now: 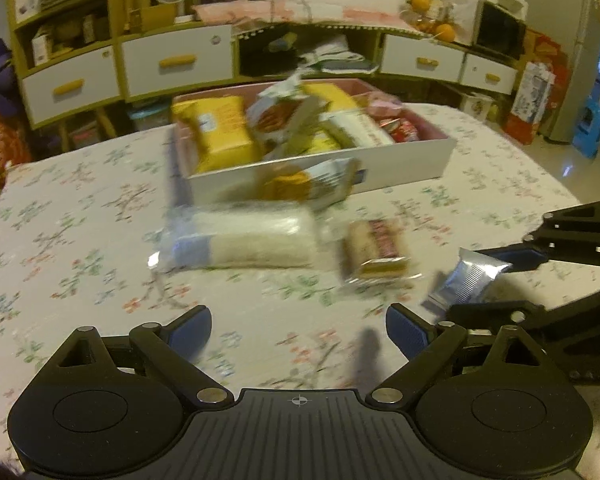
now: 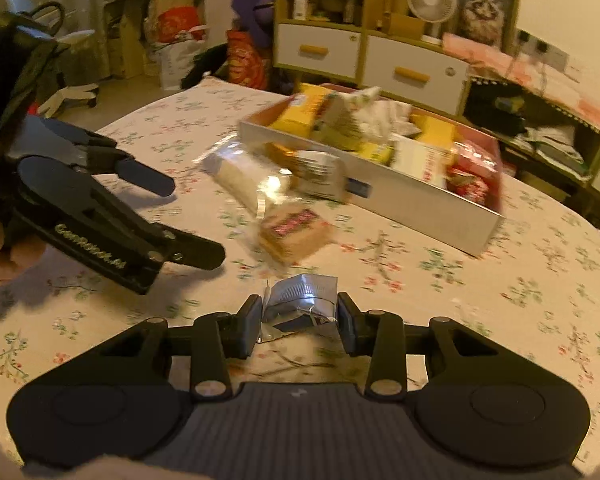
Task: Organize snacks
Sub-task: 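Grasp the small brown cake square with the left gripper while the right gripper grasps the silver foil packet, then carry the brown cake with the left gripper while the right gripper carries the foil packet into the box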
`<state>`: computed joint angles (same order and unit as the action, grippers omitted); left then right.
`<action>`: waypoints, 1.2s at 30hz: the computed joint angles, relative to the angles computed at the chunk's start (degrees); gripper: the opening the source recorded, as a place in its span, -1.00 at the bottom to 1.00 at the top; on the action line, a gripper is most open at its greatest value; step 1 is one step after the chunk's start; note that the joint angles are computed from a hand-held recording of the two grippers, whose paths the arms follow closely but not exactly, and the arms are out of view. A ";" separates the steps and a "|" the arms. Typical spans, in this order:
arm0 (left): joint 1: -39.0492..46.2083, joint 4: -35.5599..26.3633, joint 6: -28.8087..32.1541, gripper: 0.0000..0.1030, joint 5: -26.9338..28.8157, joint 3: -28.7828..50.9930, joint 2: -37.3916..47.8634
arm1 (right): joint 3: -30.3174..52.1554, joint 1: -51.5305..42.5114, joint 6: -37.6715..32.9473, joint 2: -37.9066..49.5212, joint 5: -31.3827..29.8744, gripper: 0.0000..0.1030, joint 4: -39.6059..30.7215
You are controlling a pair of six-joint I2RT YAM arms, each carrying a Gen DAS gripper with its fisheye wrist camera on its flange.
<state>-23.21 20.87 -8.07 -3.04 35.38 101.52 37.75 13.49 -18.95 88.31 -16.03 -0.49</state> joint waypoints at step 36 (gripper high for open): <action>-6.83 -9.45 -7.20 -0.38 -3.51 13.51 6.39 | 1.50 -9.14 -1.99 1.79 -1.63 -0.30 0.39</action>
<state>-30.04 11.43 -15.27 -6.55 48.89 107.91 39.25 4.35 -20.94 90.10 -17.67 -0.11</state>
